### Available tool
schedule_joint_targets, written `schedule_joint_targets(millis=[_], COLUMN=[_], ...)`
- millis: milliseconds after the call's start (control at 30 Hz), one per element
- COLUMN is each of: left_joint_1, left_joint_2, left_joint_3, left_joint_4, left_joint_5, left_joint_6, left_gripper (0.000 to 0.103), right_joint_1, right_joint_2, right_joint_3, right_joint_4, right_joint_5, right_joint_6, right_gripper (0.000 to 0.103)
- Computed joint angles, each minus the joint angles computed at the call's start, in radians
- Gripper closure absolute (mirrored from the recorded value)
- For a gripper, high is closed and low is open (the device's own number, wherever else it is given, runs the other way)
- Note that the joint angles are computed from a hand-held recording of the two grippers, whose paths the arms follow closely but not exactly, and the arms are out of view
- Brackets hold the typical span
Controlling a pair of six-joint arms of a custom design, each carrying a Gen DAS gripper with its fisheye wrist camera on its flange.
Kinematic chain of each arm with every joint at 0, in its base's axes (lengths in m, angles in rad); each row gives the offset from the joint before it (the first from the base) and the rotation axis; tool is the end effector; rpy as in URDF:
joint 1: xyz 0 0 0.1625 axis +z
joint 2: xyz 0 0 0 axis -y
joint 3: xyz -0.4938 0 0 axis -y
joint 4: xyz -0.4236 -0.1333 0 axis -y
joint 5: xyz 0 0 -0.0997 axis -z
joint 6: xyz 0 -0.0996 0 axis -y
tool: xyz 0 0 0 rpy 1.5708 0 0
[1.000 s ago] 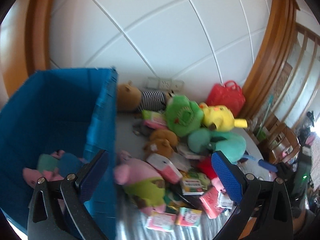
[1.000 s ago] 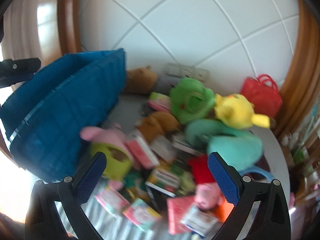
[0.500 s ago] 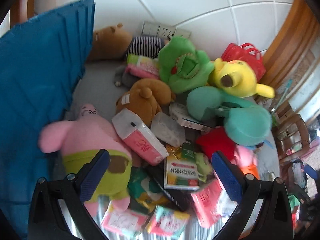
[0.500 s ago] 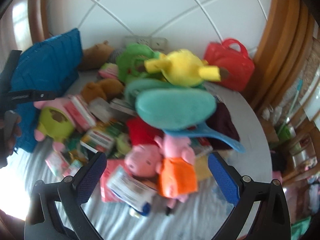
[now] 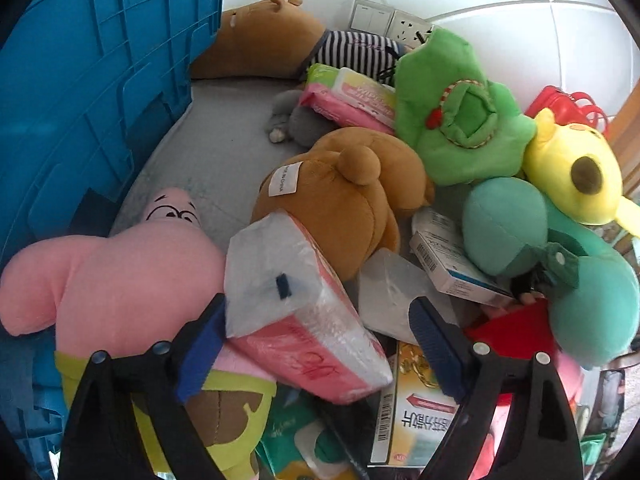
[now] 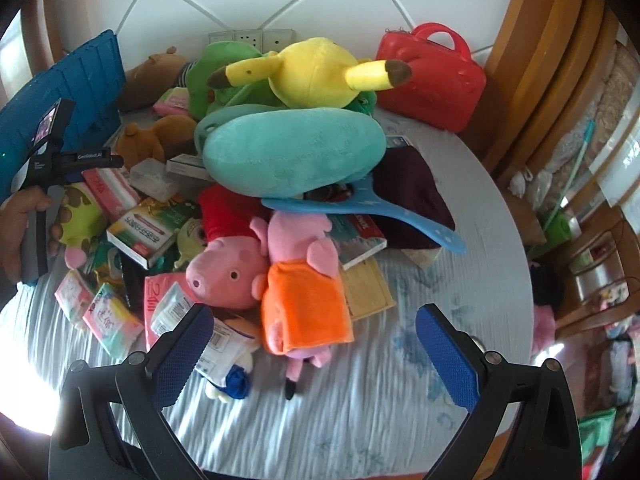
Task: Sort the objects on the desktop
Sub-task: 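Return to the pile and grasp the pink tissue pack with the left tool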
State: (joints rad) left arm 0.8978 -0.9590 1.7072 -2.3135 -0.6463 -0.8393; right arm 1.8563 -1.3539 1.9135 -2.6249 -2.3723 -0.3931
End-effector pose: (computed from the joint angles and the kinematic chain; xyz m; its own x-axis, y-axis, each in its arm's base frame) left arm -0.2658 -0.6749 0.2180 -0.7766 -0.3289 -0.5373 0.0680 0.8042 -0.5904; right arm 0.2243 -0.5448 0.4062 -0.6103 -0.2023 0.7659 -0.5215 0.8304 -0.1962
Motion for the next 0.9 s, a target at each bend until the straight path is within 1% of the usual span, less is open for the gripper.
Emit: schedule_joint_targets(millis=[100, 233, 333, 433, 467, 633, 733, 767, 800, 833, 900], left_joint_1=[0.000, -0.005, -0.018, -0.016, -0.011, 0.023, 0.042, 0.044, 0.044, 0.044, 0.041], left_joint_2=[0.008, 0.027, 0.043, 0.047, 0.046, 0.060, 0.069, 0.069, 0.067, 0.063, 0.047], left_joint_3=[0.008, -0.002, -0.011, -0.012, -0.014, -0.076, -0.126, -0.135, -0.140, -0.139, -0.114], left_joint_4=[-0.039, -0.031, -0.022, -0.029, -0.026, 0.128, 0.228, 0.253, 0.277, 0.285, 0.237], left_joint_5=[0.018, 0.044, 0.081, 0.079, 0.077, 0.099, 0.080, 0.079, 0.081, 0.080, 0.072], left_joint_6=[0.020, 0.064, 0.136, 0.152, 0.139, -0.018, -0.103, -0.125, -0.147, -0.157, -0.130], left_gripper=[0.013, 0.013, 0.019, 0.019, 0.019, 0.019, 0.019, 0.028, 0.033, 0.037, 0.042], right_joint_1=[-0.004, -0.004, -0.003, -0.001, -0.001, 0.004, 0.008, 0.009, 0.009, 0.009, 0.008], right_joint_2=[0.004, 0.009, 0.013, 0.017, 0.019, 0.029, 0.033, 0.033, 0.033, 0.033, 0.031], right_joint_3=[-0.005, -0.009, -0.011, -0.013, -0.014, -0.015, -0.014, -0.014, -0.014, -0.013, -0.013], right_joint_4=[0.005, 0.009, 0.013, 0.016, 0.017, 0.026, 0.029, 0.029, 0.029, 0.030, 0.029], right_joint_5=[0.004, 0.008, 0.008, 0.007, 0.007, 0.010, 0.011, 0.010, 0.008, 0.005, 0.003], right_joint_6=[0.004, 0.005, 0.008, 0.009, 0.010, 0.007, 0.005, 0.007, 0.008, 0.011, 0.014], right_gripper=[0.001, 0.001, 0.001, 0.001, 0.001, 0.001, 0.001, 0.001, 0.001, 0.001, 0.001])
